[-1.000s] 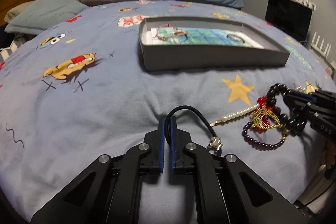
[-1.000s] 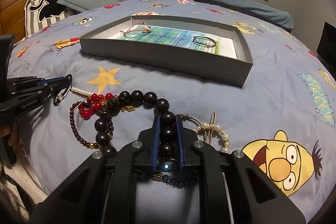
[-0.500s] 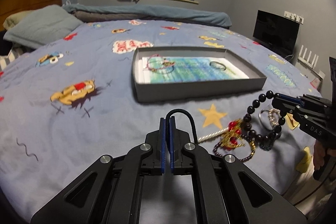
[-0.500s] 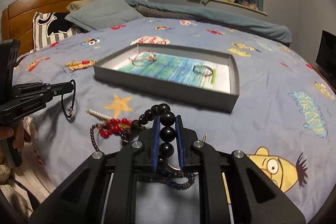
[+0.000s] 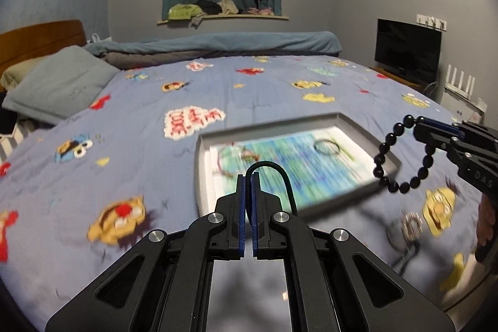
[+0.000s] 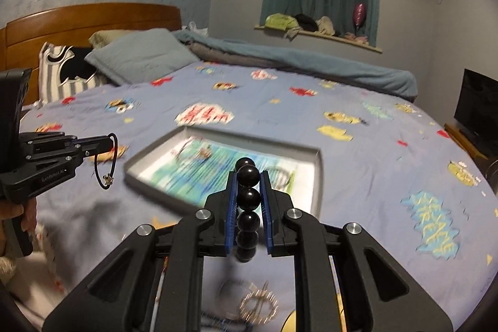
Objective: Organize jewelry
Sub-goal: 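Carry hair tie and bead bracelet into the grey box and release both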
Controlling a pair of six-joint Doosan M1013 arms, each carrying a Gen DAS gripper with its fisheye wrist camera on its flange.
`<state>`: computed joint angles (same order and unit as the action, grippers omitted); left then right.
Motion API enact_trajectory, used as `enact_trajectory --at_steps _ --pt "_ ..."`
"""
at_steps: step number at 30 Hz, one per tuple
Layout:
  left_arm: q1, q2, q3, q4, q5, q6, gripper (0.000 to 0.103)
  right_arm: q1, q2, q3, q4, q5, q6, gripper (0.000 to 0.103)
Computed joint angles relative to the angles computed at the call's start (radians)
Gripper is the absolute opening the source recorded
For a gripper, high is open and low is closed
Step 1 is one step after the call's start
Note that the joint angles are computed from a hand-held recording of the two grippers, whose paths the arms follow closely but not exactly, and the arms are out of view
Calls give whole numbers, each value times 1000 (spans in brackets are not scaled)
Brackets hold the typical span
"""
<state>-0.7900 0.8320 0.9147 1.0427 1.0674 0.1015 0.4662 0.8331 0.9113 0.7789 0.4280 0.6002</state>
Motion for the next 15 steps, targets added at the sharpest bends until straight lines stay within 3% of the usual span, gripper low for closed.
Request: enact_trajectory --at_steps 8,15 --pt "58 89 -170 -128 54 151 4 6 107 -183 -176 11 234 14" --pt "86 124 -209 -233 54 200 4 -4 187 -308 -262 122 357 14"
